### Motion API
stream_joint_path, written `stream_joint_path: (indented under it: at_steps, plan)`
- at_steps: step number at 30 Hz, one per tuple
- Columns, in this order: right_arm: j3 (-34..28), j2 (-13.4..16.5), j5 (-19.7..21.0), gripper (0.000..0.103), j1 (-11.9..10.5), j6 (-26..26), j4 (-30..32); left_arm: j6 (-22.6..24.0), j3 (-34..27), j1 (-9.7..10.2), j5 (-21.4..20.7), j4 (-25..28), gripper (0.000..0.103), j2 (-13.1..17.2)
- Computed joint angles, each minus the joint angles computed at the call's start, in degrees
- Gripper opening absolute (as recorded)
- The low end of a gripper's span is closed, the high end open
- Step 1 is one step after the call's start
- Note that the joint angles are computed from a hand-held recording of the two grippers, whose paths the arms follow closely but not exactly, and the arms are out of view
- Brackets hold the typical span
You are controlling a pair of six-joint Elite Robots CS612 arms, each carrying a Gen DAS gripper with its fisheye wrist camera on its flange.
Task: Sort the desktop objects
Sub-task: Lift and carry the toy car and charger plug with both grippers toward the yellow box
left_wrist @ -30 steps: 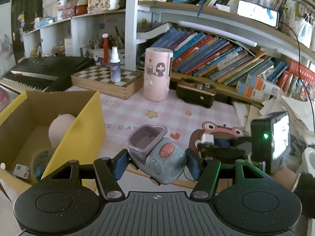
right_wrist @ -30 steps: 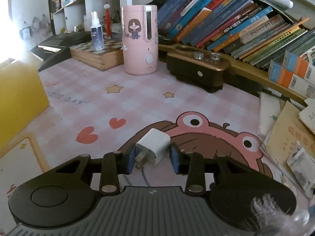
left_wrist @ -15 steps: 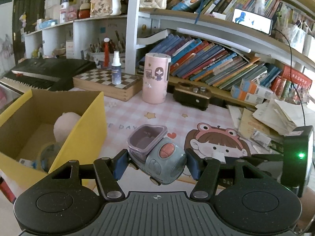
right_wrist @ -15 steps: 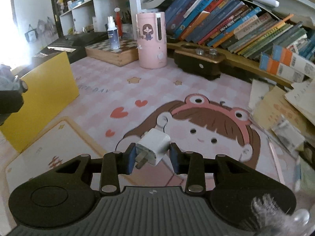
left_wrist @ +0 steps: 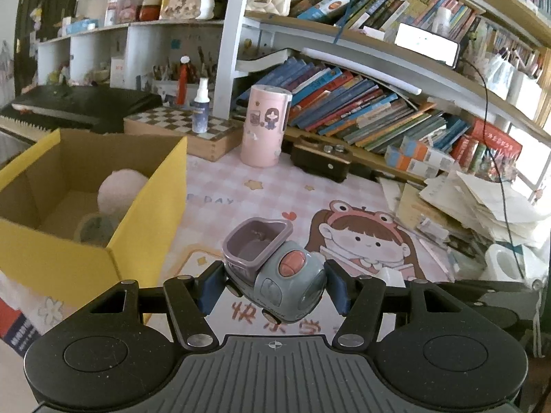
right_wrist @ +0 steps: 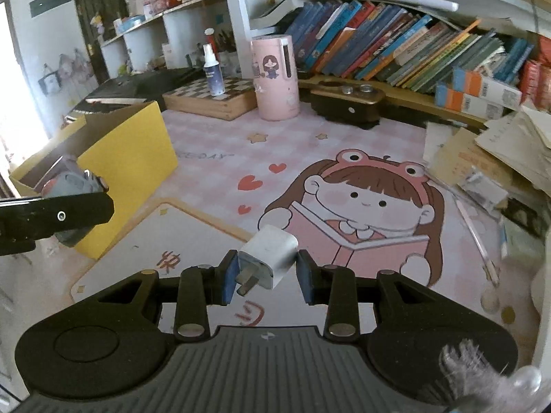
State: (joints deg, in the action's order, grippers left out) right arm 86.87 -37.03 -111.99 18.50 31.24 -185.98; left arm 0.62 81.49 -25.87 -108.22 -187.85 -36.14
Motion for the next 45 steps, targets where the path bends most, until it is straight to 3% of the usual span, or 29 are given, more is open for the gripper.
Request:
stream_joint_path:
  at_steps: [12, 24, 35, 45]
  plan:
    - [-2.2, -0.3, -4.7, 0.033, 5.4, 9.5, 6.8, 4.5, 2.8, 4.39, -7.4, 1.2, 0.061, -1.3]
    - [-8.1, 1.9, -7.7, 0.033, 10.3, 15.0, 13.3, 8.8, 4.7, 8.9, -11.9, 4.1, 0.061, -2.3]
    - [-13.8, 4.7, -7.9, 0.033, 12.7, 16.1, 15.4, 11.2, 5.0, 11.94, -12.9, 5.0, 0.061, -2.3]
    - [-19.4, 7.1, -5.5, 0.033, 13.4, 9.1, 16.2, 7.3, 4.5, 14.19, -12.1, 1.7, 0.061, -1.5]
